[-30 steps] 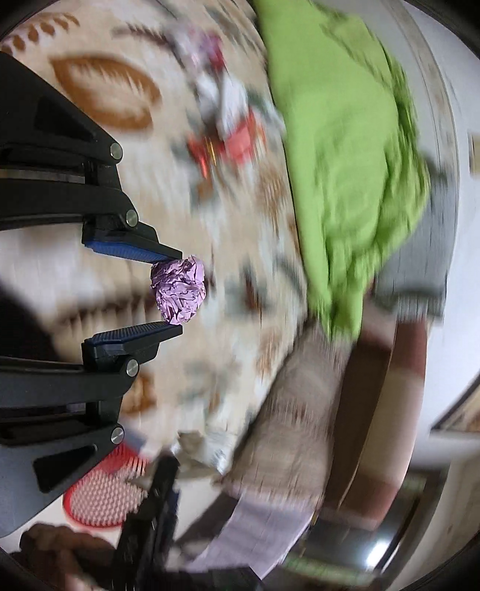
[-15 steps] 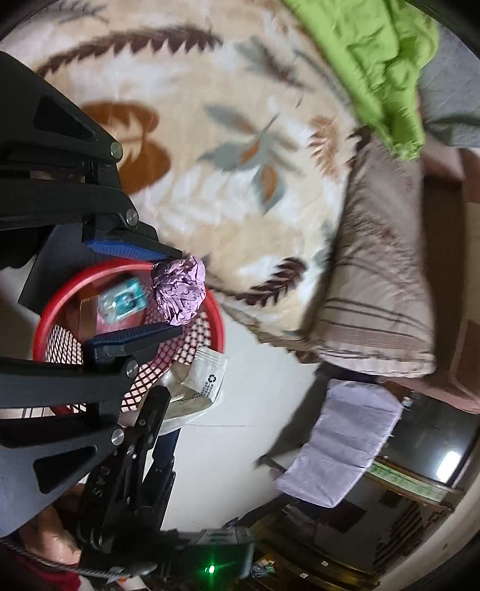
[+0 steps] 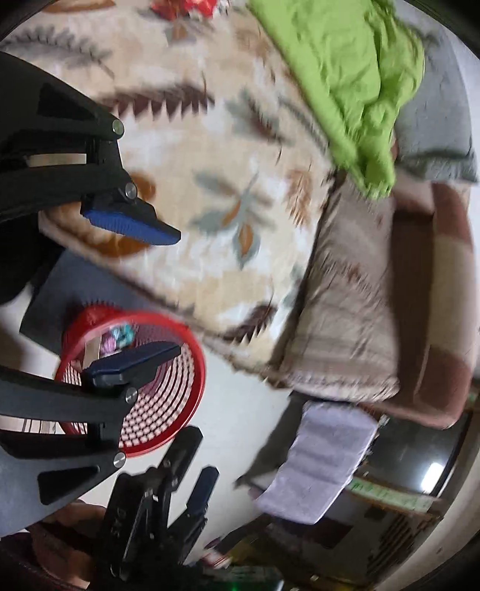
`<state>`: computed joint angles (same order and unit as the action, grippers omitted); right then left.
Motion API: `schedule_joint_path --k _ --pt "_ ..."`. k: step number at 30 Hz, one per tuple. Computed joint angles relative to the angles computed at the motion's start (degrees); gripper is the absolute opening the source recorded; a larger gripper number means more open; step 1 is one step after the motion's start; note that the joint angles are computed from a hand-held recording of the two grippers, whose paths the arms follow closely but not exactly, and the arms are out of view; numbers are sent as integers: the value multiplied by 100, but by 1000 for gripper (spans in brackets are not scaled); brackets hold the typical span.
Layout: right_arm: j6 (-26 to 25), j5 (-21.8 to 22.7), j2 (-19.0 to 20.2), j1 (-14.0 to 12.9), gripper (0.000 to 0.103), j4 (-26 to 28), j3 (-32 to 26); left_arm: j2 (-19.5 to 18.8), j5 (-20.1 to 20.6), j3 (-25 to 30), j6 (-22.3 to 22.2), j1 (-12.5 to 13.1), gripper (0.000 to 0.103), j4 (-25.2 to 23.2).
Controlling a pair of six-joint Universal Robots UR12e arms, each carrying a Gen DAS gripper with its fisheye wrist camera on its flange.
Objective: Collect trash
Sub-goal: 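Swing both tools back over the remaining trash on the bed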
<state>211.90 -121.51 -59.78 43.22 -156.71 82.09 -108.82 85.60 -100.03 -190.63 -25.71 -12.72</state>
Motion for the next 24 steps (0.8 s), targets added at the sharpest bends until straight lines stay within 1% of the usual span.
schedule_joint_path --k 2,4,5,8,10,13,14,15,18,20,22,23,24 --pt "-209 181 135 39 90 -172 -195 175 391 -209 -90 57 57 178" --pt "-419 734 294 40 89 -71 -477 340 580 -422 -227 148 57 352" --pt "-478 875 364 44 89 -17 -584 456 717 -555 -358 214 57 389" --pt "-655 1345 621 74 89 155 -985 718 890 -843 -516 408 57 372" --pt "-781 1573 785 101 88 417 -1287 901 1216 -1050 -685 529 57 302" --pt "-1088 1866 1074 159 86 559 -1753 1136 1596 -1354 -932 740 57 270" --pt "-1148 1954 1153 170 86 601 -1879 1214 1709 -1439 -1052 832 57 169" --pt "-1267 2110 1281 186 86 704 -2101 1259 1756 -1496 -1150 901 57 102" --pt "-1674 2233 1713 280 86 1094 -2868 1422 1856 -1715 -1555 1172 57 -101" --pt "-1861 2451 2021 314 86 1434 -3439 1494 1946 -1836 -1767 1314 57 -208" --pt "-1996 2750 2437 339 86 1877 -4196 1551 2154 -1949 -1987 1430 57 -322" --pt "-2072 2798 2594 356 86 2105 -4494 1573 2228 -1986 -2092 1473 57 -408" --pt "-2168 2830 2859 382 86 2433 -4991 1595 2318 -2013 -2220 1514 57 -523"
